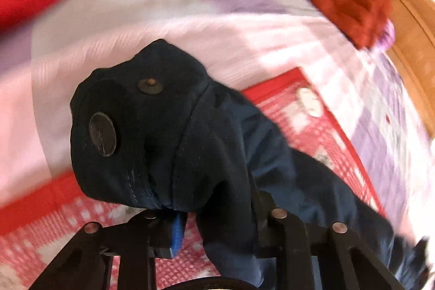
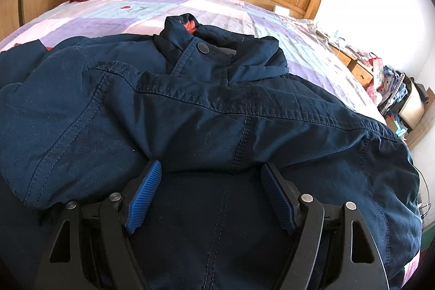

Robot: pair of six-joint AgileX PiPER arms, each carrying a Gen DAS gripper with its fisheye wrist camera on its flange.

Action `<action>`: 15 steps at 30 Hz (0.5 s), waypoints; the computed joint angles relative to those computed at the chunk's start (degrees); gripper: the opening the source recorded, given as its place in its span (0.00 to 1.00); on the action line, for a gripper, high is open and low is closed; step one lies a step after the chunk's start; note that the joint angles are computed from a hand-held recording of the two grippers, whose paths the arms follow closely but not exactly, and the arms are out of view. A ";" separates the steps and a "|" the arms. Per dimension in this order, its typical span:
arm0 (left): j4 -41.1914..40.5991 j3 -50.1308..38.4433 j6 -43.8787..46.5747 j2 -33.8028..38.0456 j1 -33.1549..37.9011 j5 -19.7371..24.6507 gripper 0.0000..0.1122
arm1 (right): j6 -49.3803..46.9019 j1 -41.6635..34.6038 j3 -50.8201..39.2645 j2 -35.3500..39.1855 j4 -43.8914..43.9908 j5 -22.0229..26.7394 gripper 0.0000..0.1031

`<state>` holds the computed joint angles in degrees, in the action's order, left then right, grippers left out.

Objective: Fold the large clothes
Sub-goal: 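Grasp the other buttoned sleeve cuff with the left tool and lift it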

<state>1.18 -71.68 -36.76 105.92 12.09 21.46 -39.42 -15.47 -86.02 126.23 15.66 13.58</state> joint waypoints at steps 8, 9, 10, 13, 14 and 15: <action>17.76 -16.30 -5.89 -3.38 -14.71 10.94 0.19 | 0.96 0.10 -0.22 0.11 -0.89 0.13 0.77; 17.46 -19.72 -4.58 -2.47 -16.79 13.04 0.18 | 1.17 0.12 -0.32 0.15 -1.06 0.24 0.77; 17.88 -22.82 -4.06 -1.60 -18.90 14.96 0.18 | 1.49 0.15 -0.37 0.16 -1.38 0.32 0.77; 20.45 -34.88 -2.14 3.00 -27.38 21.68 0.17 | 3.27 0.18 -1.80 0.58 -3.19 2.21 0.77; 20.33 -39.59 -1.32 5.32 -29.98 23.79 0.17 | 3.34 0.02 -2.73 0.81 -3.08 3.56 0.77; 20.23 -45.15 -0.38 8.25 -32.80 26.50 0.17 | 4.04 -0.07 -4.00 1.09 -3.62 5.39 0.77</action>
